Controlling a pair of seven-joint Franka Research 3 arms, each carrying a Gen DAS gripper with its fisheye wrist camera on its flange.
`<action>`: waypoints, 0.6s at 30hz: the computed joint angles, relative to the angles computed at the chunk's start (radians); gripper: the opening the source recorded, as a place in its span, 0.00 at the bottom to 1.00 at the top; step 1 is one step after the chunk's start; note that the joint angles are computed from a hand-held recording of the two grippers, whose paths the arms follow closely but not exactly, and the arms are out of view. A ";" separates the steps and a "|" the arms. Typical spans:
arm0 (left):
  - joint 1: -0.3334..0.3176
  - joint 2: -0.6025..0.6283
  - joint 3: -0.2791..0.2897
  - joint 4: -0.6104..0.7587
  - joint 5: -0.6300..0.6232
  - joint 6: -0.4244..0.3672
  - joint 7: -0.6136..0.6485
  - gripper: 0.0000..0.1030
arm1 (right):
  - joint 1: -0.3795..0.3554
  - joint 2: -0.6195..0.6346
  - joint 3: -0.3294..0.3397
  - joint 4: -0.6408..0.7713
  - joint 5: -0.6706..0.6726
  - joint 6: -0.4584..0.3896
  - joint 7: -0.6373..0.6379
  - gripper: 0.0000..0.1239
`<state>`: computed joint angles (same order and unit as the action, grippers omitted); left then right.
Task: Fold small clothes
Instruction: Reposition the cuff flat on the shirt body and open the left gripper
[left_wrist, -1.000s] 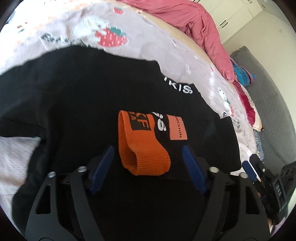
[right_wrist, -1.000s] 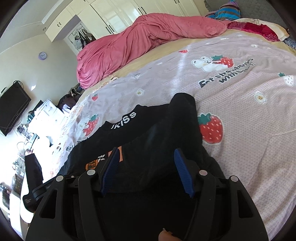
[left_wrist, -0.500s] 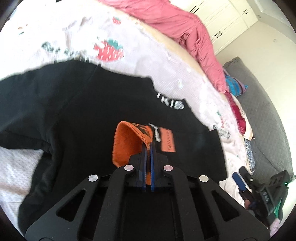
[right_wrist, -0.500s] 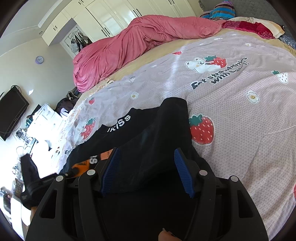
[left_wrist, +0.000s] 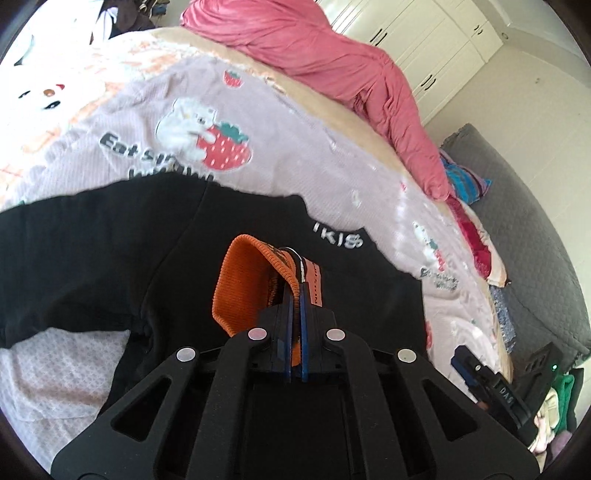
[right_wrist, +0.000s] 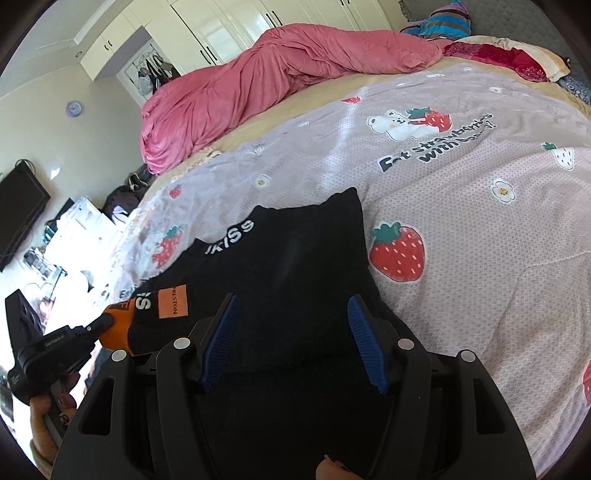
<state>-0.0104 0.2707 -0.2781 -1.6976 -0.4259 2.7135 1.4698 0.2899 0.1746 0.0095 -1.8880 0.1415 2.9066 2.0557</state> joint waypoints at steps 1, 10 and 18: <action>-0.002 0.001 0.003 -0.003 0.006 0.000 -0.007 0.00 | 0.007 0.002 -0.010 0.003 -0.023 -0.009 0.016 0.48; -0.027 -0.041 0.057 -0.051 0.160 0.029 -0.112 0.00 | 0.023 0.017 -0.024 0.017 -0.106 -0.026 0.058 0.48; -0.026 -0.007 0.028 -0.006 0.178 -0.010 -0.073 0.00 | 0.039 0.054 -0.022 0.076 -0.144 -0.065 0.031 0.48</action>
